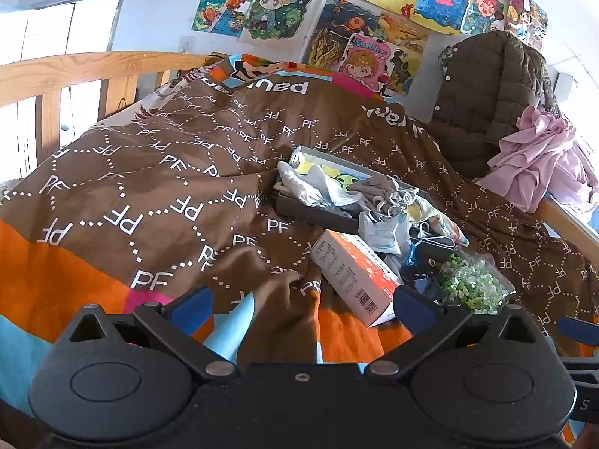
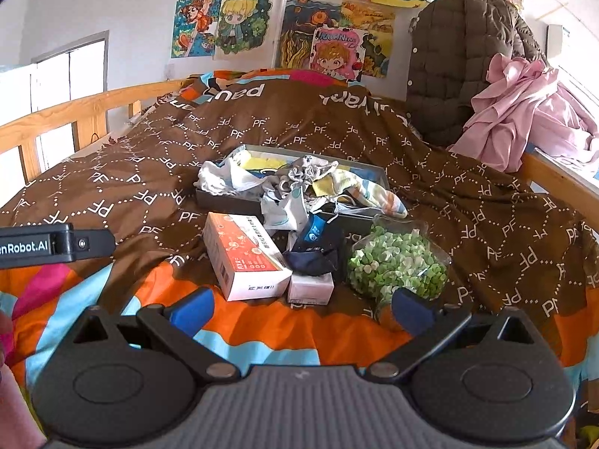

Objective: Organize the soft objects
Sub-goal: 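Withdraw both open grippers back toward the remaining items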

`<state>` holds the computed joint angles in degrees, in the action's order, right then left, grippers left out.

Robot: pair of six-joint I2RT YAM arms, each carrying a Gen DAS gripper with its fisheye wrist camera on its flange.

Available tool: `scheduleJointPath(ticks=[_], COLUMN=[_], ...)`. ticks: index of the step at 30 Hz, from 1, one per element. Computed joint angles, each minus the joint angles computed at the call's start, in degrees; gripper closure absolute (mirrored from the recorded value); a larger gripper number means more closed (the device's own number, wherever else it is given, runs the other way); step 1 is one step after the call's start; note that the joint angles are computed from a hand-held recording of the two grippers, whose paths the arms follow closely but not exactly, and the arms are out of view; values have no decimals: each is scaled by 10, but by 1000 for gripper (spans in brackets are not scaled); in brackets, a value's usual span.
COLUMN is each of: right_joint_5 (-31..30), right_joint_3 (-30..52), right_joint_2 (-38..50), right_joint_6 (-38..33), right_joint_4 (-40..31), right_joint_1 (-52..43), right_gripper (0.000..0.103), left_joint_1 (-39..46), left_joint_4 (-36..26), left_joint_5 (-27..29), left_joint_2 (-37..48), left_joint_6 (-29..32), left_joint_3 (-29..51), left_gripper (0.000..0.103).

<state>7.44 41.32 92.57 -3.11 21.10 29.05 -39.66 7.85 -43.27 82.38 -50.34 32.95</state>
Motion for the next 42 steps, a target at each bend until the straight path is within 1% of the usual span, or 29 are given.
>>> scheduleJointPath(ticks=[5, 10, 13, 16, 19, 23, 27, 32, 36, 42], right_joint_5=[-7, -11, -17, -29, -43, -58, -57, -40, -44, -67], right_joint_3=[5, -1, -3, 7, 31, 67, 105, 148, 193, 238], right_joint_2=[1, -5, -9, -6, 6, 33, 63, 99, 131, 161], right_joint_6=[3, 12, 24, 37, 56, 74, 81, 54, 12, -37], right_joint_4=[-7, 3, 5, -7, -29, -58, -78, -79, -97, -106], right_joint_1=[-2, -7, -13, -22, -35, -47, -54, -56, -58, -64], right_gripper=[0, 0, 0, 0, 0, 0, 0, 0, 0, 0], left_joint_1=[-3, -6, -4, 3, 14, 32, 53, 86, 111, 147], left_joint_4=[8, 5, 18, 30, 52, 88, 122, 164, 191, 217], left_joint_5=[-8, -16, -15, -9, 6, 26, 52, 89, 115, 157], left_joint_2=[0, 4, 10, 22, 37, 63, 90, 123, 152, 191], left_joint_6=[3, 6, 19, 31, 52, 100, 147, 200, 235, 242], left_joint_3=[-1, 4, 7, 13, 20, 33, 46, 67, 87, 108], left_gripper=[1, 1, 1, 1, 1, 1, 1, 1, 1, 1])
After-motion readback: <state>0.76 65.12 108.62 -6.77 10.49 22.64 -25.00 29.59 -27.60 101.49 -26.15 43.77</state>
